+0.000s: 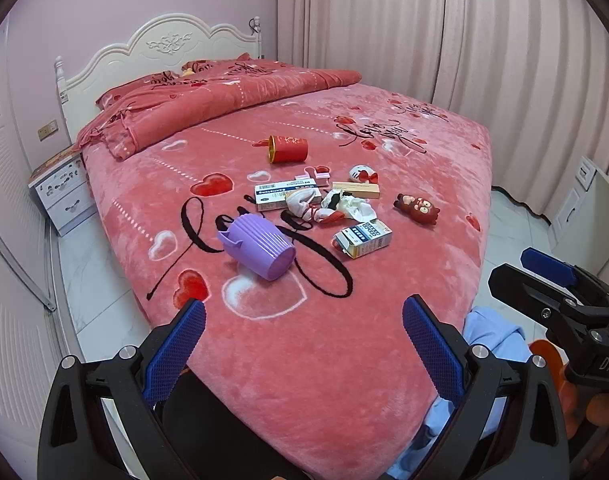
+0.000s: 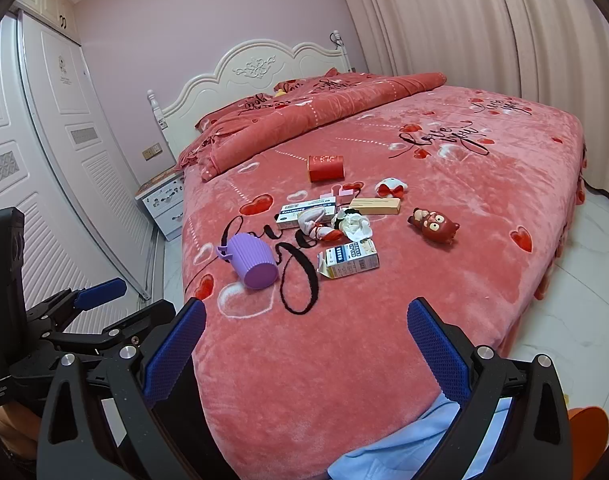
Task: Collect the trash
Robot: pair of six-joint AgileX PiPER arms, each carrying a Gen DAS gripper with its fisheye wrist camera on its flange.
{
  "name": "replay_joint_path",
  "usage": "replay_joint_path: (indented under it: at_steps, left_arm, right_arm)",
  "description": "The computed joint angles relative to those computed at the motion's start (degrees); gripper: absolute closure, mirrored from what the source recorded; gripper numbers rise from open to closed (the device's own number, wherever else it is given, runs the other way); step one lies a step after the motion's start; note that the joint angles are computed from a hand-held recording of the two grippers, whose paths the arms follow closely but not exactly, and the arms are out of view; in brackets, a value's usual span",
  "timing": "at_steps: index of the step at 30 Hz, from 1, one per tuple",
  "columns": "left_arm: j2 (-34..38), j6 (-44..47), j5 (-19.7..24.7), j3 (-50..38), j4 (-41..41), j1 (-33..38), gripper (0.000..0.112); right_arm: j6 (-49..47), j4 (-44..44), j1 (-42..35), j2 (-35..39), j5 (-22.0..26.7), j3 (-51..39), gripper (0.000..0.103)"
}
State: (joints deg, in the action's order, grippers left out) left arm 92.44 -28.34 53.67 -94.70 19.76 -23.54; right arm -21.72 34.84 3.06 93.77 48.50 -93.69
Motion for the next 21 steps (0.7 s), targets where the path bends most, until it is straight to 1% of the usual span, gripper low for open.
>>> replay_joint_path:
  at_steps: [2, 16, 21]
  left_arm:
    - [1.16, 0.52, 1.11, -1.82, -0.18, -0.23, 0.015]
    - [1.49, 0.77, 1.55, -1.86, -0.67, -0.44, 0.015]
    - [1.49, 1.15, 1.58, -1.62, -0.97, -0.32, 0.015]
  right_arm:
    - [-0.5, 0.39, -0.18, -0.11, -0.22, 0.62, 0.005]
    - [-0.26, 0.21, 0.44, -0.13, -0.95, 1.52, 0.005]
    - [0.05, 0.32, 0.01, 0.53, 0.04, 0.33, 0.005]
